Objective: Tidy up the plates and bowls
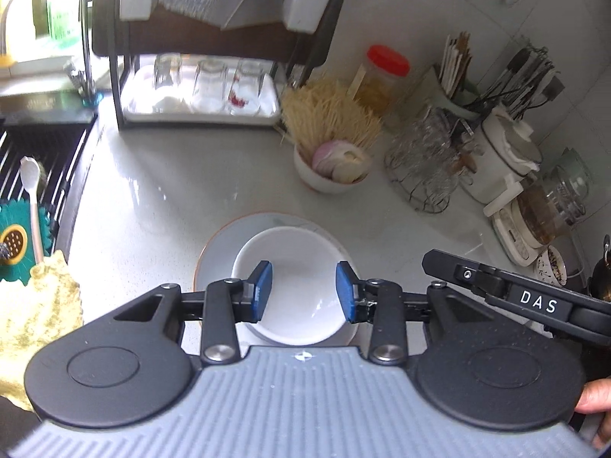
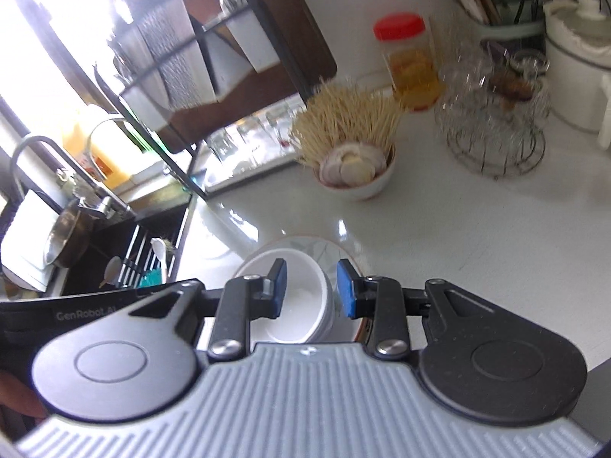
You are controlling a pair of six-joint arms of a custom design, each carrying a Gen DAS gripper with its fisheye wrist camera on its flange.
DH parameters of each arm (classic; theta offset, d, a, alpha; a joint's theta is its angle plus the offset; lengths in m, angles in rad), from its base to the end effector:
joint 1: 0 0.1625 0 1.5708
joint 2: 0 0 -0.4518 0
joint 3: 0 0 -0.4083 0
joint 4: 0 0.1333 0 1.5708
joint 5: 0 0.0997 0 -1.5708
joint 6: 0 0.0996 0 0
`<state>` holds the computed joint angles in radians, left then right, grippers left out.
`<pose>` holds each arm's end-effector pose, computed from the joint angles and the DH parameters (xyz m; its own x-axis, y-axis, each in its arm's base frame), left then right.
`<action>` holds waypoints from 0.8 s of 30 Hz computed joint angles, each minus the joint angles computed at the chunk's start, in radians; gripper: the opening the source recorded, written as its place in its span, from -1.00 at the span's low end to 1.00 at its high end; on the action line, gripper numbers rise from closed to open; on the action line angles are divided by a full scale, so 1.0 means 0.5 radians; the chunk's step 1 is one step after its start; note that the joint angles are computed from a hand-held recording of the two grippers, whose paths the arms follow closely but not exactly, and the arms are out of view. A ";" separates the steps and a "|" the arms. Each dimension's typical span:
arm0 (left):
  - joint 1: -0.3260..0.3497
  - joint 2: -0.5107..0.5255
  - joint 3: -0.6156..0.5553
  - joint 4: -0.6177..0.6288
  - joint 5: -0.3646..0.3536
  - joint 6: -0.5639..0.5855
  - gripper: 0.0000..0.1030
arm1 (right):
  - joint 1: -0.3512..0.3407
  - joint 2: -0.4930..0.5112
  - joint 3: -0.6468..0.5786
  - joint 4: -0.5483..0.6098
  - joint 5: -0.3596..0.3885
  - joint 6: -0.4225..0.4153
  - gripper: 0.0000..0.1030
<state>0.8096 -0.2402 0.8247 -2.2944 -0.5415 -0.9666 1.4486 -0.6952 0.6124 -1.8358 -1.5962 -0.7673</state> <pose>-0.4523 -0.7917 0.0077 -0.8207 -0.4370 -0.3680 0.0135 0.6291 -0.7772 0.0223 -0.8909 0.4260 -0.7930 -0.5539 0.2538 -0.6056 0.7622 -0.2287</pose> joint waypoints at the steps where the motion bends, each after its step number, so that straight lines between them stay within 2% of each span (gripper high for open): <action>1: -0.021 0.008 -0.007 -0.002 0.033 -0.001 -0.19 | -0.003 -0.013 -0.007 0.009 0.026 -0.017 -0.36; 7: -0.138 0.063 -0.080 0.158 0.222 -0.112 -0.18 | -0.034 -0.114 0.014 0.045 0.173 -0.128 -0.36; 18: -0.290 0.146 -0.103 0.368 0.403 -0.440 -0.17 | -0.106 -0.324 0.154 0.095 0.359 -0.363 -0.36; 20: -0.313 0.158 -0.133 0.572 0.426 -0.648 -0.17 | -0.122 -0.355 0.171 0.123 0.368 -0.408 -0.36; 24: -0.365 0.176 -0.140 0.780 0.441 -0.932 -0.16 | -0.157 -0.415 0.208 0.202 0.372 -0.492 -0.36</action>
<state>0.6269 -0.1521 0.7545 -1.9043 -0.3210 -1.4326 1.3699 -0.9025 0.7162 -1.7348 -1.4104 -1.0132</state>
